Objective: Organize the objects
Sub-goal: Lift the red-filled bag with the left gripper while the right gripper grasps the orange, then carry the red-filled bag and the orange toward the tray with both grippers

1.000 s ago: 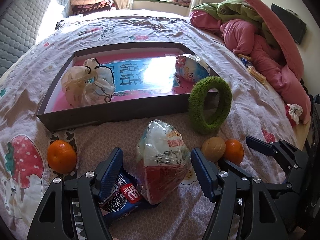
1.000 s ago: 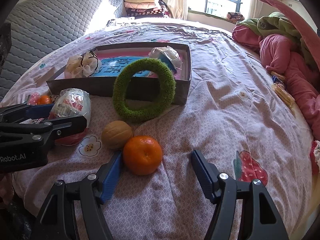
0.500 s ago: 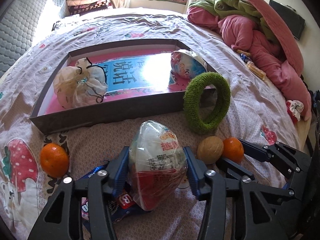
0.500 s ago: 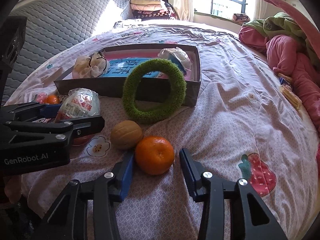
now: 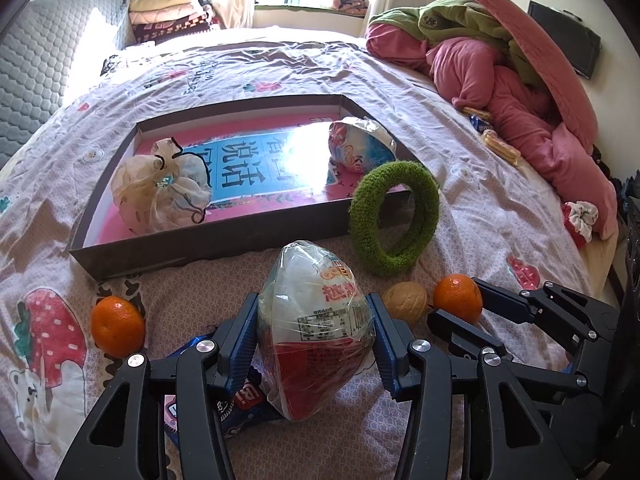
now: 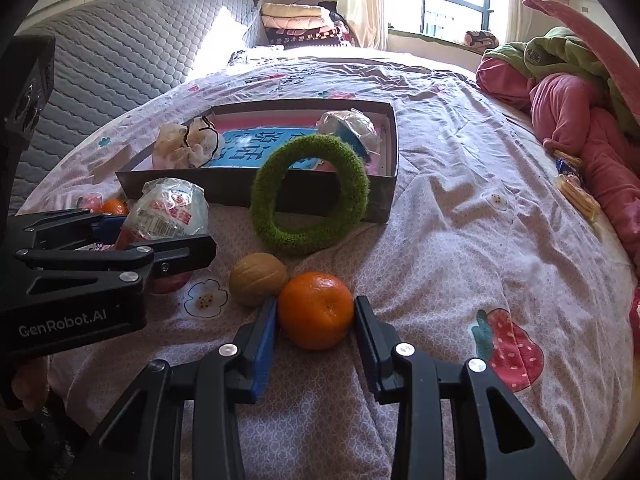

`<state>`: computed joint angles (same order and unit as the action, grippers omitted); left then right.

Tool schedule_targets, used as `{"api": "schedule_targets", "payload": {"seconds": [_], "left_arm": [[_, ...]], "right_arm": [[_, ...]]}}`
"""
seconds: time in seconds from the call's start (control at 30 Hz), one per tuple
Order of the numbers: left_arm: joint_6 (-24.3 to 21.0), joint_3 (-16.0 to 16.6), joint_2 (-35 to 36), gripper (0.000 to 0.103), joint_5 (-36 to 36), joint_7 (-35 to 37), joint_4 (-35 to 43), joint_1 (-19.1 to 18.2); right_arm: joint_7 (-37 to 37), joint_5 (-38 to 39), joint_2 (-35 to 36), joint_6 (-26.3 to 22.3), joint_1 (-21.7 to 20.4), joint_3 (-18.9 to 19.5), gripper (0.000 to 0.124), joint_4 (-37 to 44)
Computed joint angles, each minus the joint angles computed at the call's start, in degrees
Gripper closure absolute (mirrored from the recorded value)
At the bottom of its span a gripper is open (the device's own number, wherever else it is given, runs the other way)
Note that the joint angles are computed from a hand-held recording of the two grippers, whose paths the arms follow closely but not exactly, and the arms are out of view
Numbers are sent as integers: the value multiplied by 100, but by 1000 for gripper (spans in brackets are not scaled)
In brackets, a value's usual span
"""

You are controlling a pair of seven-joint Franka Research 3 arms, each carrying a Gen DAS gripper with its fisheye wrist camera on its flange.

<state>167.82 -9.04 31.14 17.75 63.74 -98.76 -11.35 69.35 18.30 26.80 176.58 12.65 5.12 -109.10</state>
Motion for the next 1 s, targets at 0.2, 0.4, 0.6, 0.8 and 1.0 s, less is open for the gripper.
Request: {"api": "schedule_targets", "payload": {"seconds": [0.2, 0.4, 0.6, 0.8, 1.0], "left_arm": [[146, 21, -218, 50, 25, -69, -254, 18], [292, 163, -452, 50, 153, -284, -485, -48], [438, 304, -689, 50, 356, -549, -739, -133], [595, 474, -956, 50, 610, -883, -1023, -209], [742, 739, -1211, 50, 1026, -1361, -1260, -322]], "right_arm": [[-109, 109, -140, 85, -98, 143, 86, -105], [-163, 115, -302, 197, -34, 143, 86, -227], [-95, 63, -439, 308, 123, 48, 86, -326], [13, -39, -593, 422, 282, -62, 86, -445], [203, -167, -738, 557, 508, -247, 86, -544]]}}
